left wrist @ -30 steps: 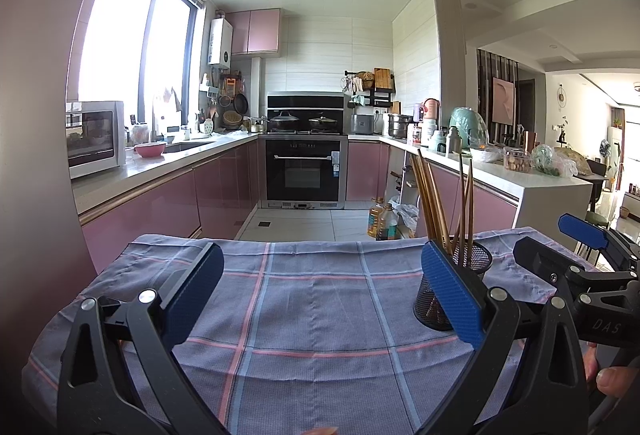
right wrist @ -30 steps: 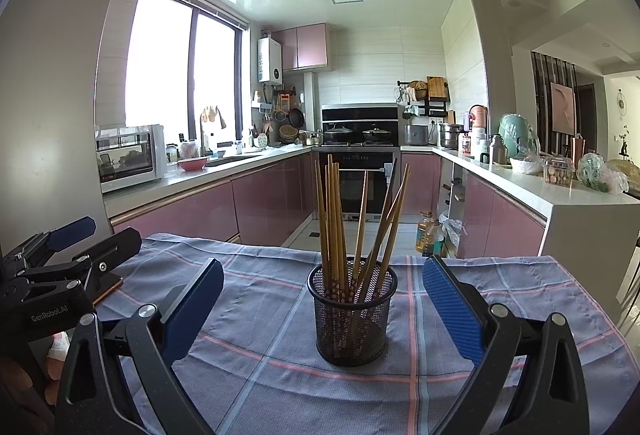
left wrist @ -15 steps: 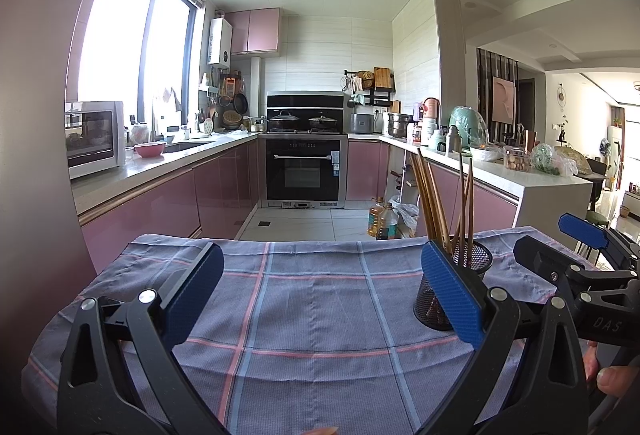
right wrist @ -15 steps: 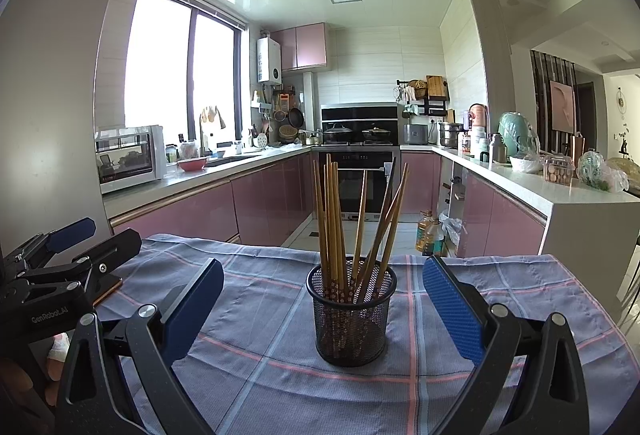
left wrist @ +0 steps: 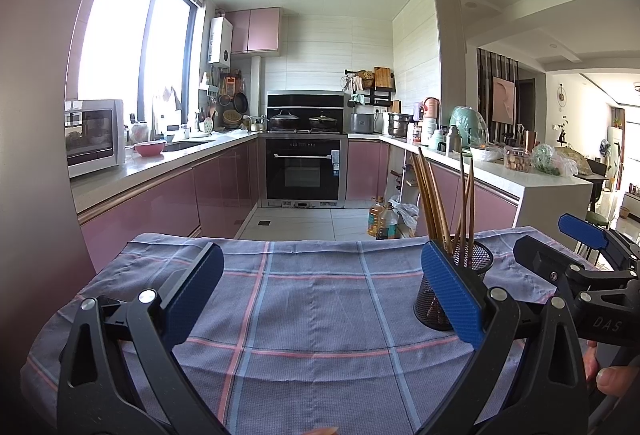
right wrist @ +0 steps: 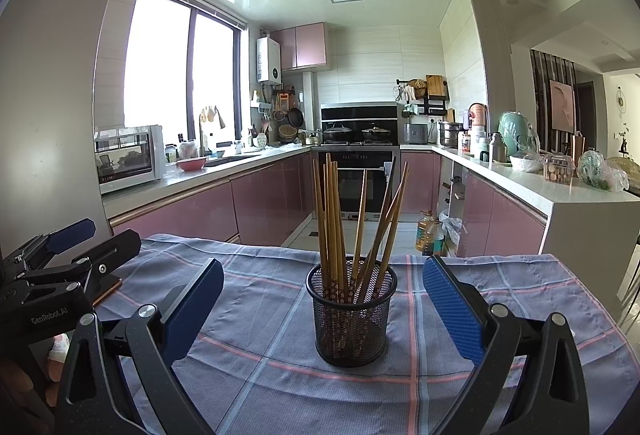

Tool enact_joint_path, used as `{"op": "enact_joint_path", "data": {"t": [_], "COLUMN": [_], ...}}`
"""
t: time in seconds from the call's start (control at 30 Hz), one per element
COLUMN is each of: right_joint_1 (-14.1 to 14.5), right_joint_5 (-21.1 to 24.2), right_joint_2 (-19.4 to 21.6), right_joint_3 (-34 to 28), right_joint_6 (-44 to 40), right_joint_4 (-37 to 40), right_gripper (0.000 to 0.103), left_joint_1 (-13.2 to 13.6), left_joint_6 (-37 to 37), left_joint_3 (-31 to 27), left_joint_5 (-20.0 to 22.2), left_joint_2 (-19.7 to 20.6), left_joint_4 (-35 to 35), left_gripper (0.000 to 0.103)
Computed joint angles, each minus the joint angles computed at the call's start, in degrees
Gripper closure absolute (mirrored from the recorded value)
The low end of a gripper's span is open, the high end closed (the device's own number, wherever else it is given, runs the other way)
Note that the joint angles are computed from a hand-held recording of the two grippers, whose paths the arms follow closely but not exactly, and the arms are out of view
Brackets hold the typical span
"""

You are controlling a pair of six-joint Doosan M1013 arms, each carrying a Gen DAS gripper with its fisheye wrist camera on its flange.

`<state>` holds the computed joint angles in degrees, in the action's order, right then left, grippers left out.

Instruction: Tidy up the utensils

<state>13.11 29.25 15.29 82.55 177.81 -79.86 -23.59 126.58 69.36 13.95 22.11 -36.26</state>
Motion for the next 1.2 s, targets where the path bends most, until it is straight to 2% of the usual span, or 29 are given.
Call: {"op": "enact_joint_path", "data": {"t": [1.2], "right_joint_1": [0.3], "right_joint_5": [0.72], "right_joint_2": [0.2], "right_joint_3": [0.02], "right_joint_6": [1.93], "right_joint_4": [-1.35], "right_gripper": [0.006], "left_joint_1": [-0.25], "left_joint_6": [-0.53], "left_joint_3": [0.2], "left_joint_5": [-0.58], "left_joint_2": [0.0], "left_joint_4": [0.43], "left_gripper": [0.006]}}
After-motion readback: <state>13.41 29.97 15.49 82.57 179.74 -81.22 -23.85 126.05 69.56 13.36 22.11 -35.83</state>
